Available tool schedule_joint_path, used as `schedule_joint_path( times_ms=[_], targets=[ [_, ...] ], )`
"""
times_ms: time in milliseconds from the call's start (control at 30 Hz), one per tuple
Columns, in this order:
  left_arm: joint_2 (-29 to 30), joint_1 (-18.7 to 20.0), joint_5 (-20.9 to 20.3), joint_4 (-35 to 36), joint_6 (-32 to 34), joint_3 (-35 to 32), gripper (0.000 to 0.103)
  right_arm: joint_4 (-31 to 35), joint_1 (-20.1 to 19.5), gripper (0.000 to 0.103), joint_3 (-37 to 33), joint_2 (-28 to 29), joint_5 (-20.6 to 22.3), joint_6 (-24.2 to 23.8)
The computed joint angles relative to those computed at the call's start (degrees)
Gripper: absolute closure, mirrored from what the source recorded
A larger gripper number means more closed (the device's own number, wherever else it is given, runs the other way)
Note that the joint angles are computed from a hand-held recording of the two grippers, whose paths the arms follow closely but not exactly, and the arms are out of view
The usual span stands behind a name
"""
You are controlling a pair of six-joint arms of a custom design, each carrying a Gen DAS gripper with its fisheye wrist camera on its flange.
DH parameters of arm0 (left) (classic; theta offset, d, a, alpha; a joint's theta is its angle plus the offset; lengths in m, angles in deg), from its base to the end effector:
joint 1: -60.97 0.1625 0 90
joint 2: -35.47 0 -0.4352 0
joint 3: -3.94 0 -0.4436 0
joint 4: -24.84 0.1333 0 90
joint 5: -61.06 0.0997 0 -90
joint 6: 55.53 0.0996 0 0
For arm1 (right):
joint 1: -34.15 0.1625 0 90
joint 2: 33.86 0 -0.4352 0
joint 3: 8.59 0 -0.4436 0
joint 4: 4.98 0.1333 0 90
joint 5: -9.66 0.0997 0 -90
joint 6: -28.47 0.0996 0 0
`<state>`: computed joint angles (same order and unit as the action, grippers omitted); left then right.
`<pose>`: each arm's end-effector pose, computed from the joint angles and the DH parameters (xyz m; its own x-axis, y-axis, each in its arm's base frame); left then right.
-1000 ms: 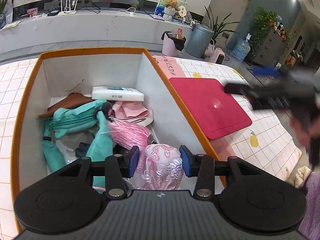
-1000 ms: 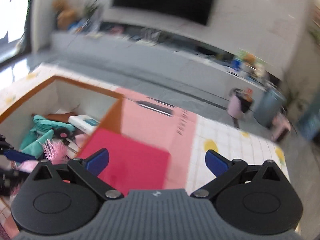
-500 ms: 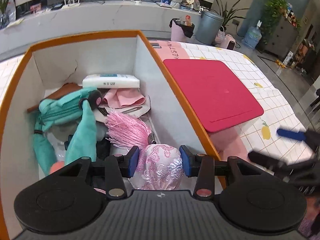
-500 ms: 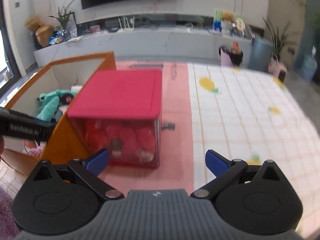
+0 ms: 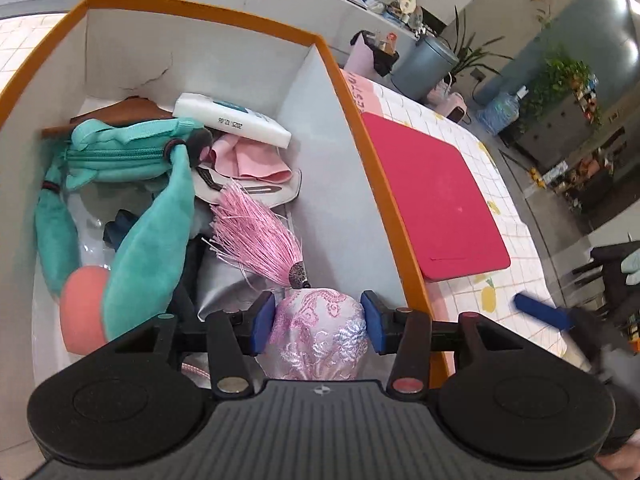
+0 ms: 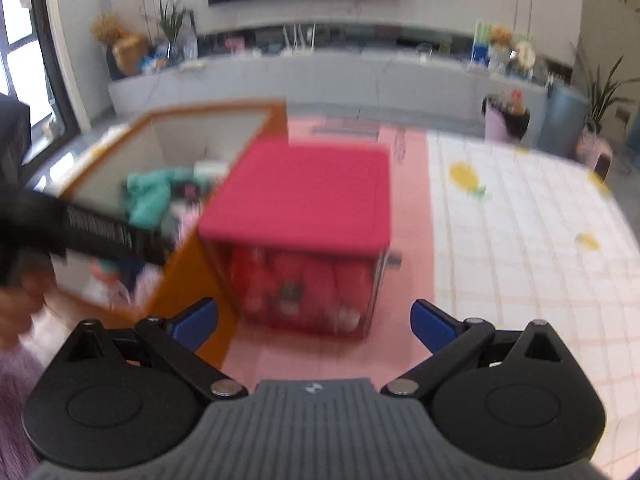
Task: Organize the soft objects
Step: 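Open the left gripper to release the pink pouch into the box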
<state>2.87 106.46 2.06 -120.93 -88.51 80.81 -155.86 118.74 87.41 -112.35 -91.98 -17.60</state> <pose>-0.4285 -0.6992 0.0235 -0.9471 0.0623 -0.3148 0.2043 0.8734 -0.4420 0.0515 -0.6571 0.4530 -0.7168 -0.3614 0.5963 -0.6453 0.6679 -0.3708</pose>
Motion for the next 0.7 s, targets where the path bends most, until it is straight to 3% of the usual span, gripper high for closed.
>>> schedule_joint_path(
  times_ms=[67,133,300,633,700],
  targets=[
    [-0.06,-0.16,0.37,-1.02,1.25,0.35,0.048,-0.15,0.46,0.003,-0.72,-0.07,0.64,0.68],
    [-0.26,-0.46,1.08,-1.9,2.28,0.82,0.035,1.17,0.87,0.003,-1.56,-0.11,0.99,1.21],
    [-0.73,-0.98,2.31,-3.01,3.7,1.53,0.018,2.91,2.05,0.003,-1.78,-0.25,0.45,-1.16],
    [-1.59,-2.5,6.93,-8.32,5.49,4.03,0.015,1.38,3.1,0.003,0.94,-1.34,-1.17,-5.58],
    [-2.35,-3.38,10.11,-8.48,5.05,5.03,0.015,2.83,3.08,0.003,1.62,-1.81,-1.37,-7.42]
  ],
)
